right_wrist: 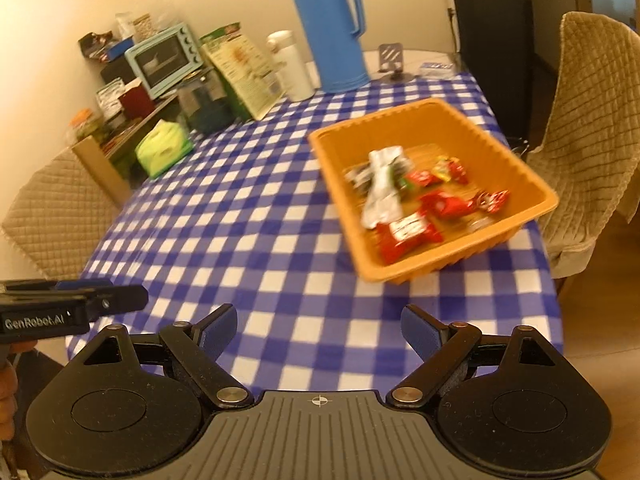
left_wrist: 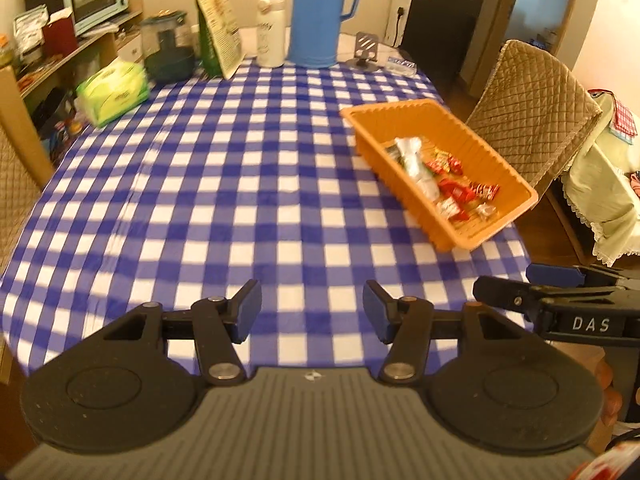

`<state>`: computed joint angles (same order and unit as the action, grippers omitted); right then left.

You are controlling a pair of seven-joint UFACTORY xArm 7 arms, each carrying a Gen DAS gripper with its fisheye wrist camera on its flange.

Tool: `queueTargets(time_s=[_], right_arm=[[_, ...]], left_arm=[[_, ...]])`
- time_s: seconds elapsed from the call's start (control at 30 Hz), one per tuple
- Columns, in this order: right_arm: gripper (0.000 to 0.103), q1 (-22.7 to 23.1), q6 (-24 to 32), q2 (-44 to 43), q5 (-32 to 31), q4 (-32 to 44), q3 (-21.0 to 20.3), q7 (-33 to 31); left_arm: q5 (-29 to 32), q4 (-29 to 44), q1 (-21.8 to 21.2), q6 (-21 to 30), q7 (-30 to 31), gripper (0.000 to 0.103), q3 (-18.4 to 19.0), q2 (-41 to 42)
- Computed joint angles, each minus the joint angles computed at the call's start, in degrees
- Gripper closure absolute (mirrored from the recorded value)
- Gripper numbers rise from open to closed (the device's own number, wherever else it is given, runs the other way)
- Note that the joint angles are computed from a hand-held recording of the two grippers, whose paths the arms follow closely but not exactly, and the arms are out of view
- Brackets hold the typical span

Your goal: Organize snacks

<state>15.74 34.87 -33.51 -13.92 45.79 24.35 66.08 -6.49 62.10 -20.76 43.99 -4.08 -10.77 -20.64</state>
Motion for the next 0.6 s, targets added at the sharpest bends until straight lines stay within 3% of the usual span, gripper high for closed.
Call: queueTargets(time_s=[0.3,0.6], right_arm=[[0.014,-0.48,3.79,6.43,-3.50,7.83,5.57,7.32],[0.015,2.76,9.89,15.25,-11.04,17.01,8.23,16.95]], left_arm=[[-4.03,-3.14,0.38,4.22,7.41,0.050,4.56,-5.65],[-7.96,-4.26,2.25,7.85,15.99,0.050,8.06,-8.47]])
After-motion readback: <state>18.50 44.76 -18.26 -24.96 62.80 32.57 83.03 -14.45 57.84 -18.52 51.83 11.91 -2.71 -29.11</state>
